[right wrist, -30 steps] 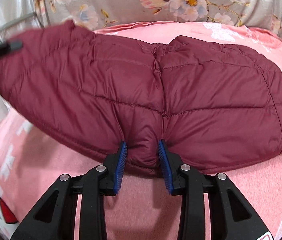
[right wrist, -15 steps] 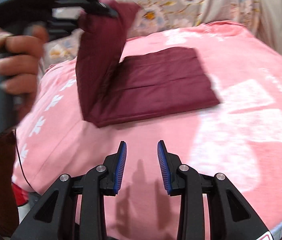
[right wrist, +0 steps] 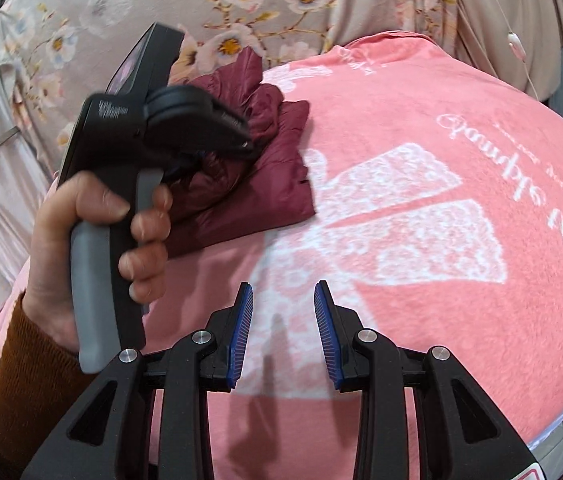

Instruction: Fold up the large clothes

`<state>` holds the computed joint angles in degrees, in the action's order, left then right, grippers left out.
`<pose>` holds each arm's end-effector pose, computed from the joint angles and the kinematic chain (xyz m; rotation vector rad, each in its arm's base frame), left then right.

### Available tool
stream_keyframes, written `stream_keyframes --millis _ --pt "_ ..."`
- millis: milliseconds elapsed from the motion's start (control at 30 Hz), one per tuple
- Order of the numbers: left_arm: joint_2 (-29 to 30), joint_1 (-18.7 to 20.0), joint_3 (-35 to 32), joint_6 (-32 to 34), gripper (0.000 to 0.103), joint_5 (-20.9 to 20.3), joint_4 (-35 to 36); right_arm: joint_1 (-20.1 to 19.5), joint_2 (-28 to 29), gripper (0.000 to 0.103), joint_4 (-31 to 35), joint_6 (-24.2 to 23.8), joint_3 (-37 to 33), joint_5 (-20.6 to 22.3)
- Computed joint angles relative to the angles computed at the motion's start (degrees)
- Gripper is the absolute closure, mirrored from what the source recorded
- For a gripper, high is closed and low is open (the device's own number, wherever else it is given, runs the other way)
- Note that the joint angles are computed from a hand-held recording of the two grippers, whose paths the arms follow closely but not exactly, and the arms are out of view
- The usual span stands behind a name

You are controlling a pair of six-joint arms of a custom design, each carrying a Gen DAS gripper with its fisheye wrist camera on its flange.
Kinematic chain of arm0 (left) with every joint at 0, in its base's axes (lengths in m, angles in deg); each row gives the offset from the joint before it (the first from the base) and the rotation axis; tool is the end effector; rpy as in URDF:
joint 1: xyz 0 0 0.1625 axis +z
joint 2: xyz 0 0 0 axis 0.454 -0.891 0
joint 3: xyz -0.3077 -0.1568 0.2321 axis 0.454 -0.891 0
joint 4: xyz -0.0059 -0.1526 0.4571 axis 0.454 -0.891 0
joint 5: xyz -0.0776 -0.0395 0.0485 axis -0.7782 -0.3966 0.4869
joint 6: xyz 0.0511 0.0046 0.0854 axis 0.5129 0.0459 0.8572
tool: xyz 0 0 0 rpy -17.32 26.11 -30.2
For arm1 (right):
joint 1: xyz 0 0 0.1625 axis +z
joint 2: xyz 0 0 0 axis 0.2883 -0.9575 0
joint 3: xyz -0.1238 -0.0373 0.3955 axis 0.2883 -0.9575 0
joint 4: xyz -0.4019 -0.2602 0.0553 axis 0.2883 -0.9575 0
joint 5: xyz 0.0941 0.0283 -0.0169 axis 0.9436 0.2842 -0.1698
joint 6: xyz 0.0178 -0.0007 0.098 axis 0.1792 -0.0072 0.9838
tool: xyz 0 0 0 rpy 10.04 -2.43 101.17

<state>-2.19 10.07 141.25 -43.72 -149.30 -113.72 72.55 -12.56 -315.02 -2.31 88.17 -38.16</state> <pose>-0.4461 -0.5460 -0.0736 1.1672 2.6050 -0.3186 0.0726 -0.3208 0.2091 -0.3308 -2.1252 1.3996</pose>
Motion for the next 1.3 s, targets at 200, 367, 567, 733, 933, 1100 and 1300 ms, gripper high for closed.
stream_keyframes --millis 200,367,567,733,933,1100,1300 --pt "0.9 -0.1 -0.8 0.7 0.085 0.4 0.2 -2.3 -2.2 0.068 0.4 -0.1 0.2 1.3" --pt "-4.3 -0.1 2.2 -0.1 0.036 -6.6 -3.0 -2.0 -4.1 0.053 0.2 -1.9 -0.5 1.3" --pt "-12.0 -0.4 6.8 -0.3 0.017 -4.4 -12.9 -1.8 -6.0 0.034 1.9 -4.6 -4.0 5.4" --pt "-13.0 0.9 5.2 -2.2 0.017 7.0 -14.1 -4.6 -6.7 0.029 8.5 -1.1 -8.4 13.9" --pt "-14.5 4.8 4.3 -3.8 0.018 12.1 -14.5 -6.3 -3.6 0.029 13.5 1.8 -14.0 18.0" --pt "-13.9 6.8 3.3 -4.2 0.02 13.1 -13.4 -6.9 -0.1 0.033 16.3 1.7 -18.8 16.7" --pt "-11.3 7.6 -0.2 -3.6 0.022 11.4 -12.2 -8.1 -3.8 0.097 18.3 1.5 -19.0 19.1"
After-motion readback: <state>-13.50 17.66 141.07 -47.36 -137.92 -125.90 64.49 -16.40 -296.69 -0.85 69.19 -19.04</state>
